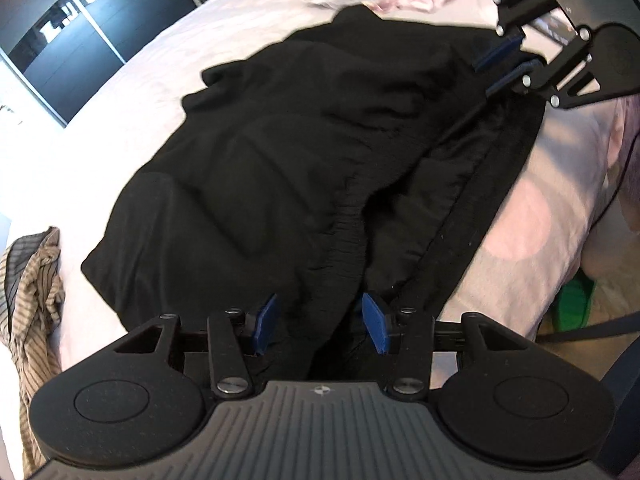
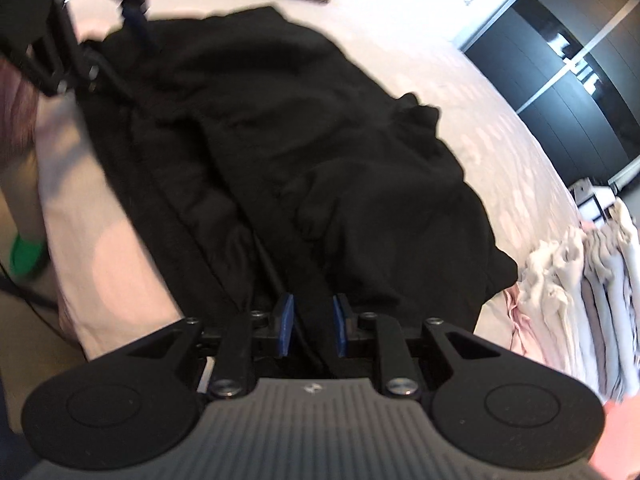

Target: Fold clothes

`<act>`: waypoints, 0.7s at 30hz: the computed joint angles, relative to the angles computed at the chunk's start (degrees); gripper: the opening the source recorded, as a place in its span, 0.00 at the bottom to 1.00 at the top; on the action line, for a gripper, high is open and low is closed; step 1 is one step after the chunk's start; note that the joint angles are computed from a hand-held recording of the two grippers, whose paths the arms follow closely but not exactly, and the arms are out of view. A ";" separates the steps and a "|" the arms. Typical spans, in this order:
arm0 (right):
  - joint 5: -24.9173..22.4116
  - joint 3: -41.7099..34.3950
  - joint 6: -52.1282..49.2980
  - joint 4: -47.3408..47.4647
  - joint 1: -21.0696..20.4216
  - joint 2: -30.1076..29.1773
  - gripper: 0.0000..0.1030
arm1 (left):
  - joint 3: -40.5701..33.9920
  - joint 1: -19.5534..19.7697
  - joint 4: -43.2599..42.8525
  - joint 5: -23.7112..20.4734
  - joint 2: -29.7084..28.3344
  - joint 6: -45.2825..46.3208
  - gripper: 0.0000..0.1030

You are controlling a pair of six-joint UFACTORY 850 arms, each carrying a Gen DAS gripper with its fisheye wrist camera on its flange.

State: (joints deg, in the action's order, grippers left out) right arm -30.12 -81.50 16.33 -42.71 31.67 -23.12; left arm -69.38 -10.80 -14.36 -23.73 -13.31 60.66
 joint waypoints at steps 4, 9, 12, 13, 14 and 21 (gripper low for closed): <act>-2.47 0.07 0.84 -5.74 0.55 -1.43 0.22 | -0.21 -0.75 7.43 1.49 -1.64 -5.73 0.43; -4.10 1.74 1.13 -12.96 1.51 -1.45 0.21 | -0.03 -0.84 14.19 1.90 -2.10 -12.47 0.42; -3.97 2.43 9.87 -19.22 1.54 -0.55 0.22 | 1.05 -0.72 17.07 3.57 -1.46 -14.91 0.42; -4.25 2.23 11.16 -20.08 1.43 -0.66 0.22 | 1.32 -0.79 18.40 4.29 -1.41 -15.94 0.42; -4.74 1.90 11.53 -20.39 1.31 -0.93 0.21 | 1.57 -0.88 19.86 4.95 -1.41 -17.21 0.42; -2.93 1.48 -1.01 -12.00 1.64 -1.21 0.22 | 0.93 -0.47 17.55 6.71 -1.81 -16.48 0.35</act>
State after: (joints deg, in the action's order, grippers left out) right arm -33.05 -80.02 15.32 -54.70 33.31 -24.33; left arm -68.44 -11.27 3.19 -17.03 -15.12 44.19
